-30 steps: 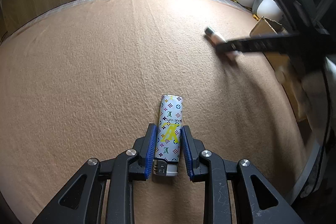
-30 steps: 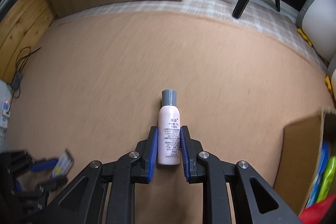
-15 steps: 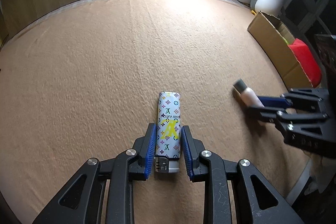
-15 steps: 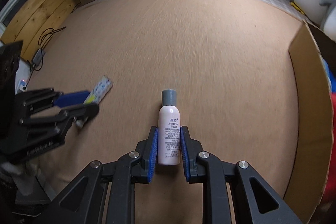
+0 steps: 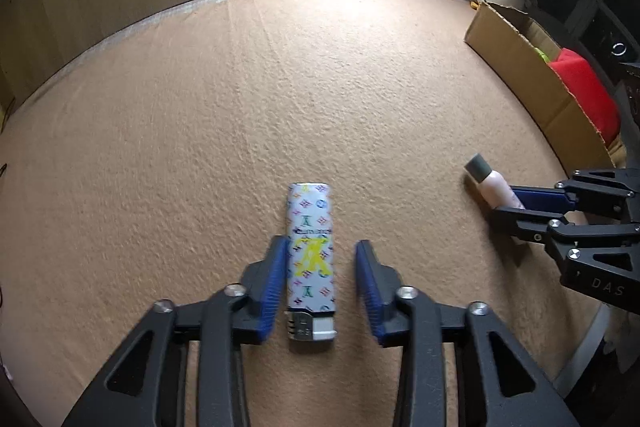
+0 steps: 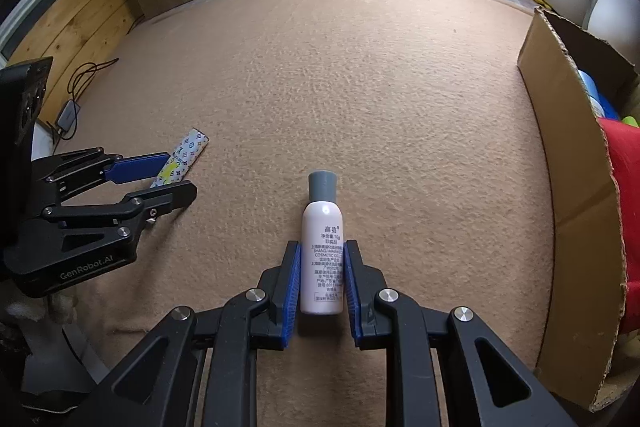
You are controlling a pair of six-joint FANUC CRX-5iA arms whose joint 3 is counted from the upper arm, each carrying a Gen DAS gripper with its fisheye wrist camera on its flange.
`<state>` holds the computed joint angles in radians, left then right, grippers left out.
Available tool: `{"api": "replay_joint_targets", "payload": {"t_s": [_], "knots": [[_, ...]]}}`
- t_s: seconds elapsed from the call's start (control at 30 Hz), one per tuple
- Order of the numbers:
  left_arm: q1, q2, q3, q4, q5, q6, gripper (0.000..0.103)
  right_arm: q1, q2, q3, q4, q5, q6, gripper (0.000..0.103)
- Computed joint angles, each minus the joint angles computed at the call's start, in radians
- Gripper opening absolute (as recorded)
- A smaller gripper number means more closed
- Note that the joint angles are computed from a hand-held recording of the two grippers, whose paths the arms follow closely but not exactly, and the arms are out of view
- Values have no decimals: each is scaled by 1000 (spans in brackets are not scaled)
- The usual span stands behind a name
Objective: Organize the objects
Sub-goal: 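Carry the lighter and pink bottle over the box with both grippers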
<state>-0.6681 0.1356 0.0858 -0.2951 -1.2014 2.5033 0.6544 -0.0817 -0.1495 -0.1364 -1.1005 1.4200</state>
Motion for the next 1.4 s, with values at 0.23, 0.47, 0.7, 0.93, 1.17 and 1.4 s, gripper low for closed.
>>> {"api": "replay_joint_targets", "payload": {"t_s": [0.23, 0.47, 0.7, 0.93, 1.17, 1.4], "knots": [[9, -37, -47, 10, 38, 30, 25, 11, -6, -9, 17, 18, -10, 19], [22, -67, -73, 27, 67, 53, 25, 6, -24, -17, 2, 29, -15, 19], [9, -62, -28, 12, 57, 46, 25, -9, -44, -16, -8, 31, -13, 19], [2, 0, 94, -6, 50, -10, 25, -51, -82, 6, -6, 36, -1, 19], [-6, 116, 265, 2, 51, -100, 25, -133, -141, 9, -1, 29, 21, 19], [-9, 277, 487, 28, 38, -198, 25, -259, -192, -10, 11, 19, 52, 19]]}}
